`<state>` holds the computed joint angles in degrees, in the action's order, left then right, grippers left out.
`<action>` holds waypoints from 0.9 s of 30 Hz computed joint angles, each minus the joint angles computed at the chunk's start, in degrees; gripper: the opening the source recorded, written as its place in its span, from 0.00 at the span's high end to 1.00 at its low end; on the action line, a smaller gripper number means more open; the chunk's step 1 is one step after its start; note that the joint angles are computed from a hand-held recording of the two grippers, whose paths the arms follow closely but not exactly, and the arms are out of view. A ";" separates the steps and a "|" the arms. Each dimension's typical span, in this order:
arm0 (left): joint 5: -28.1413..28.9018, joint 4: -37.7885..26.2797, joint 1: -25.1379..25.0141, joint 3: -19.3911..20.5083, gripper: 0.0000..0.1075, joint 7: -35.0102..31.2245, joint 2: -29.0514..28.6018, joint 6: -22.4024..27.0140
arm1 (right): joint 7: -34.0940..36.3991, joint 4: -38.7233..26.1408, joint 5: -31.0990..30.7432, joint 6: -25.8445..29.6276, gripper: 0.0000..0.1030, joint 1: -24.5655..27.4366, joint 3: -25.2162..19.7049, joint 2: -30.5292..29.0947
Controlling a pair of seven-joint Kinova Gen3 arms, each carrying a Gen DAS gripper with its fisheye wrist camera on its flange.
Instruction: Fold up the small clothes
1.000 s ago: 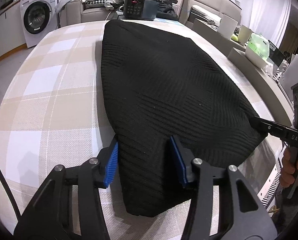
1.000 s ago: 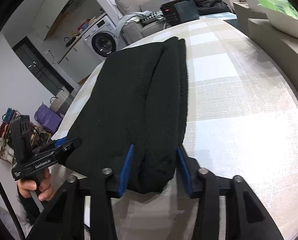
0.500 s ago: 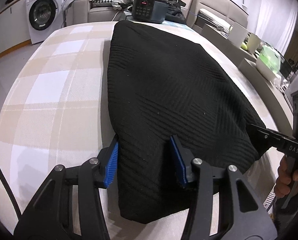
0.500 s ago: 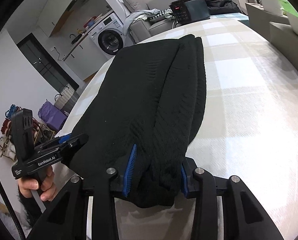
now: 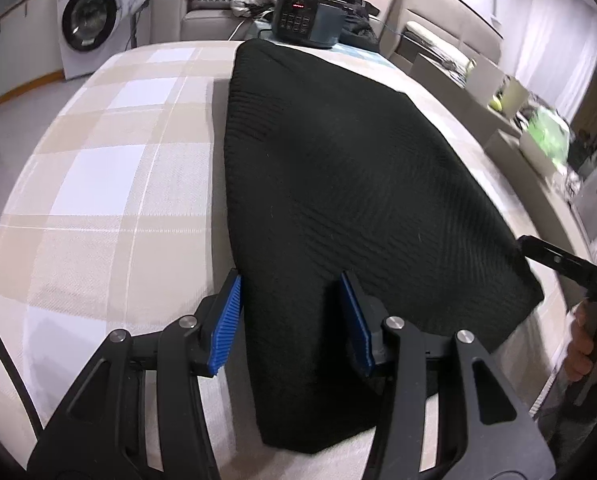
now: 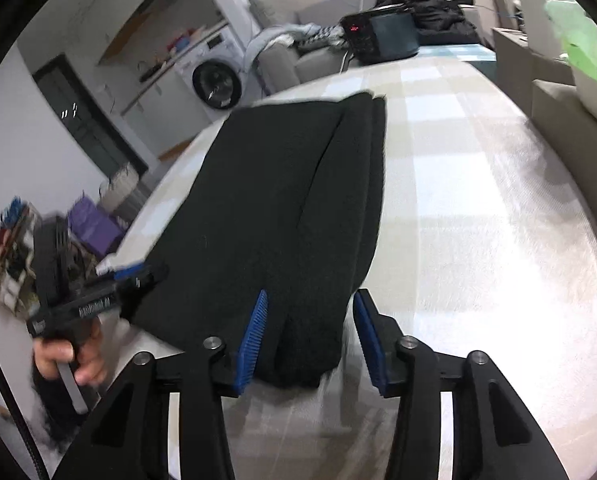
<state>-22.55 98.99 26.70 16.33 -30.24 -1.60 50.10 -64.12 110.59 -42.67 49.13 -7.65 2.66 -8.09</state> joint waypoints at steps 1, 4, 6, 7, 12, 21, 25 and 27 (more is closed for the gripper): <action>0.69 0.24 -0.60 -0.71 0.58 -0.29 0.03 -1.27 | -0.72 -0.81 -0.08 0.20 0.55 0.27 0.65 1.08; 3.02 -0.40 -2.31 -2.40 0.58 -2.10 1.02 -2.77 | -2.26 -4.12 -2.90 1.69 0.55 2.42 0.45 6.40; 4.91 -1.07 -3.47 -3.47 0.58 -4.08 1.85 -3.59 | -2.65 -5.92 -4.40 2.05 0.55 3.20 -0.35 9.19; 5.38 -1.35 -3.82 -3.79 0.58 -4.77 2.31 -4.05 | -2.91 -6.49 -3.75 1.35 0.56 2.86 -0.92 9.89; 6.09 -2.08 -4.55 -4.84 0.70 -6.83 3.90 -6.72 | -1.91 -8.00 -2.47 -0.43 0.78 3.75 -4.36 11.94; 5.28 -9.21 -3.90 -7.25 0.71 -9.70 9.31 -3.06 | -2.63 -10.48 -1.92 0.12 0.80 4.36 -5.80 13.86; 6.73 -11.61 -4.83 -8.84 0.71 -12.03 11.53 -3.50 | -5.38 -13.44 0.55 -0.84 0.80 3.74 -6.49 15.94; 7.77 -11.90 -5.20 -9.37 0.71 -12.76 11.92 -4.04 | -6.73 -13.89 2.06 -1.51 0.80 3.41 -6.93 16.19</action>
